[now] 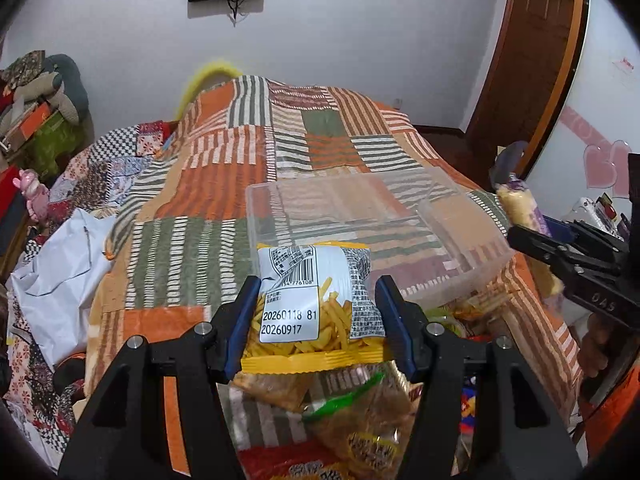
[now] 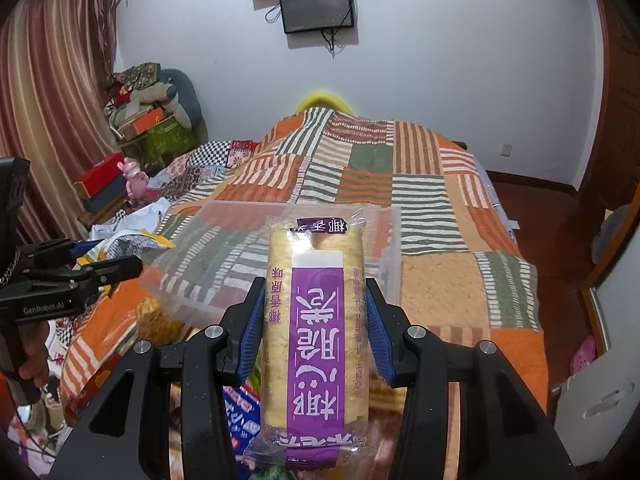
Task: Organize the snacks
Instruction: 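Carry both snacks over the clear box and open both tools to drop them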
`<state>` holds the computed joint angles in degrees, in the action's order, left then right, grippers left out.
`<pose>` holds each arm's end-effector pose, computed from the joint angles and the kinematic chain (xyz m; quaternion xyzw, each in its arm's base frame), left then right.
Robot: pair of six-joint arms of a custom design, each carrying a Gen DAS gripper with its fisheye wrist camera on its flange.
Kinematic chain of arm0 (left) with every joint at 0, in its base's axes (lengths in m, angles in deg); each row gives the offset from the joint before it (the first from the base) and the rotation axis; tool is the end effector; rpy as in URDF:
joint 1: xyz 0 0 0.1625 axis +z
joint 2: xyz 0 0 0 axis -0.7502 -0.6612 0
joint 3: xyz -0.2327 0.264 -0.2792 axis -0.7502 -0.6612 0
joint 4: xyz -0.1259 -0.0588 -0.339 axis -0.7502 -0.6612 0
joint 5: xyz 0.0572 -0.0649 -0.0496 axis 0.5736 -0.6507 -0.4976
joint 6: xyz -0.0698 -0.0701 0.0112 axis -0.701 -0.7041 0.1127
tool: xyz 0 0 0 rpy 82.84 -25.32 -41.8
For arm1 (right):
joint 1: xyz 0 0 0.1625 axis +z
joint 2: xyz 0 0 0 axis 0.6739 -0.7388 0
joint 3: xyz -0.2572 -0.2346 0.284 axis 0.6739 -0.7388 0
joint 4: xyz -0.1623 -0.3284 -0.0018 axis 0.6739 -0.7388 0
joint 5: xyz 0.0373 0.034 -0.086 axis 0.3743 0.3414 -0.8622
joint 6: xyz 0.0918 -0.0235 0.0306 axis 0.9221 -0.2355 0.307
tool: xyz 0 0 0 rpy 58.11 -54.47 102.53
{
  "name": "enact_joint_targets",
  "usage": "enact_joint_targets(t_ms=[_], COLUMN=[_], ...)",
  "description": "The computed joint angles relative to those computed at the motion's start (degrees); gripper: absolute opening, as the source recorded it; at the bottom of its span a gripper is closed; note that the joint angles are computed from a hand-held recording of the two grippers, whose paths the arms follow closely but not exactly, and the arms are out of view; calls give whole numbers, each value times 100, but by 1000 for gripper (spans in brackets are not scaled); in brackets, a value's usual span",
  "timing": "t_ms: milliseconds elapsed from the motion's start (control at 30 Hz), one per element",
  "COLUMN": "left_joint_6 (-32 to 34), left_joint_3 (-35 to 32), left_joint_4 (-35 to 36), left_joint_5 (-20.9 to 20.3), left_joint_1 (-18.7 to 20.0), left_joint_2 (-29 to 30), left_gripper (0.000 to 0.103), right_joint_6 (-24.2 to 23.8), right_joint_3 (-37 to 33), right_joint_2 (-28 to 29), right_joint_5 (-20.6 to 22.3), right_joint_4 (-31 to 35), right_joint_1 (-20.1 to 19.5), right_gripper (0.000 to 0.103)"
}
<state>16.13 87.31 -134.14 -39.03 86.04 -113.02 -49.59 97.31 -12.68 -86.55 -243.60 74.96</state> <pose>-0.2046 -0.4108 0.2527 0.2426 0.8937 -0.2781 0.2553 0.2697 -0.3524 0.1735 0.2431 -0.8750 0.3416 0.2420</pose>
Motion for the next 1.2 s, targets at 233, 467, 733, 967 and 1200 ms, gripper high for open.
enact_joint_targets(t_ms=[233, 467, 733, 967, 1200], left_joint_6=[280, 307, 470, 567, 487], left_joint_3=[-337, -682, -916, -996, -962], left_joint_4=[-282, -111, 27, 76, 69], left_joint_5=[-298, -538, -550, -548, -676], left_joint_1=[359, 730, 922, 964, 952], left_joint_2=[435, 793, 1120, 1239, 1090], left_gripper=[58, 58, 58, 58, 59], right_joint_6=[-66, 160, 353, 401, 332], right_joint_3=[-334, -585, -899, -1047, -978], right_joint_2=[143, 103, 119, 155, 42], right_joint_5=[-60, 56, 123, 46, 30], right_joint_4=[383, 904, 1429, 1852, 1685], right_joint_1=[-119, -350, -544, -625, -508], right_gripper=[43, 43, 43, 43, 63])
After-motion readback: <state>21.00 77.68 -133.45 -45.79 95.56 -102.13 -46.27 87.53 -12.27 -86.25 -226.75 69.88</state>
